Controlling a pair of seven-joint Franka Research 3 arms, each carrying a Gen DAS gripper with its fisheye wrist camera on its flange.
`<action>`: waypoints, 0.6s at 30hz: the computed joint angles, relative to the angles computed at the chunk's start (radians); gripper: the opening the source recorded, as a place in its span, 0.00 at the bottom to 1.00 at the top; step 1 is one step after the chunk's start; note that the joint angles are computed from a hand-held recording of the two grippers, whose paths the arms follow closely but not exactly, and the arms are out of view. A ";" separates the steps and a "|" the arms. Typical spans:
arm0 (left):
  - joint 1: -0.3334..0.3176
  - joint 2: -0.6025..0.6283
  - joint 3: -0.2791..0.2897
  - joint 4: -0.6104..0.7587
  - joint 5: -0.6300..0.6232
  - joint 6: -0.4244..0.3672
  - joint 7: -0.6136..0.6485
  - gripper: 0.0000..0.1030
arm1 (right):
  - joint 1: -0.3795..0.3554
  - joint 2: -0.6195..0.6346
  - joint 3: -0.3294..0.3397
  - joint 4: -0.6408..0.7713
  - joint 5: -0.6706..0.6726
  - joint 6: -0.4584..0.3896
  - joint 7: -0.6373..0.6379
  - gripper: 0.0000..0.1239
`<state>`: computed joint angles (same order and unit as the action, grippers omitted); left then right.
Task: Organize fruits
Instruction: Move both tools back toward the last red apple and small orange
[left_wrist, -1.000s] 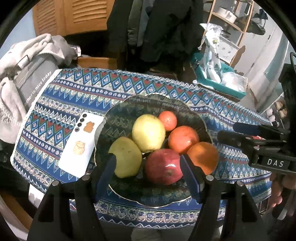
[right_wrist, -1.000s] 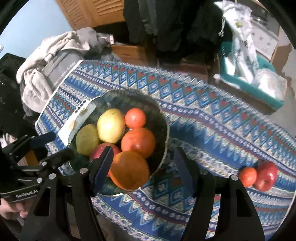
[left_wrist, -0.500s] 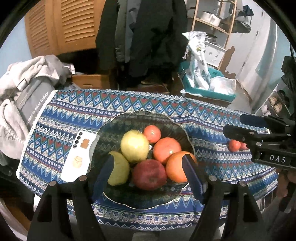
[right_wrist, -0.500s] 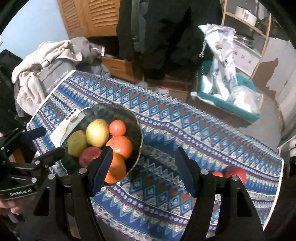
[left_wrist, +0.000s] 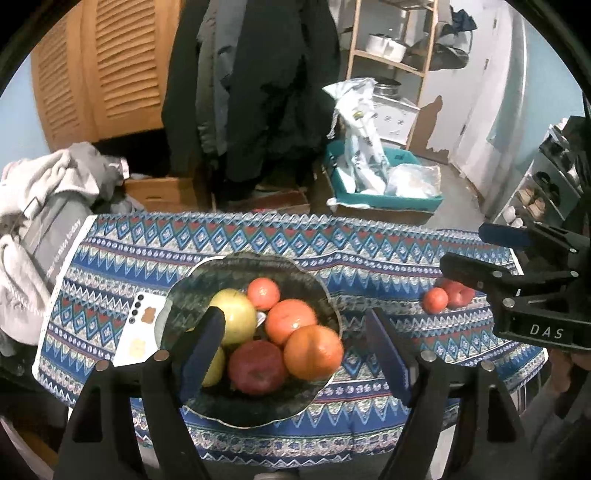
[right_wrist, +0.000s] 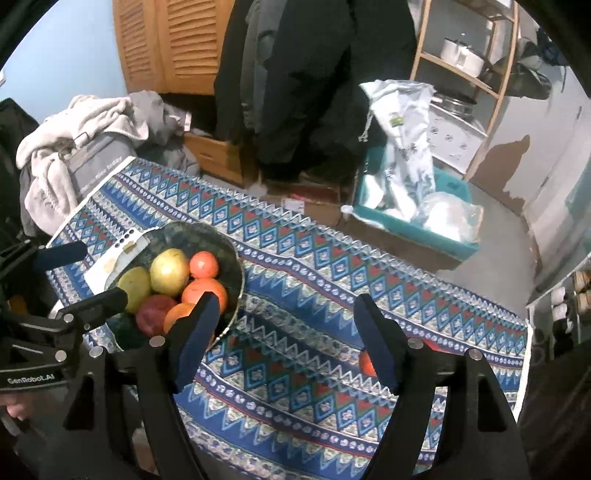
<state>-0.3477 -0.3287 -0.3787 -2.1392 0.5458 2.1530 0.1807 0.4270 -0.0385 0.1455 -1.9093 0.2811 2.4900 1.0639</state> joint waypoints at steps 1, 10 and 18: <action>0.000 0.011 -0.003 0.014 0.007 -0.002 0.005 0.78 | -0.002 -0.005 -0.003 -0.003 0.003 0.003 -0.002 0.62; -0.017 0.105 -0.010 0.117 0.049 -0.023 0.038 0.78 | -0.031 -0.039 -0.021 -0.036 -0.002 0.043 -0.008 0.64; -0.047 0.187 -0.003 0.203 0.077 -0.037 0.064 0.78 | -0.066 -0.053 -0.042 -0.055 0.001 0.054 -0.006 0.65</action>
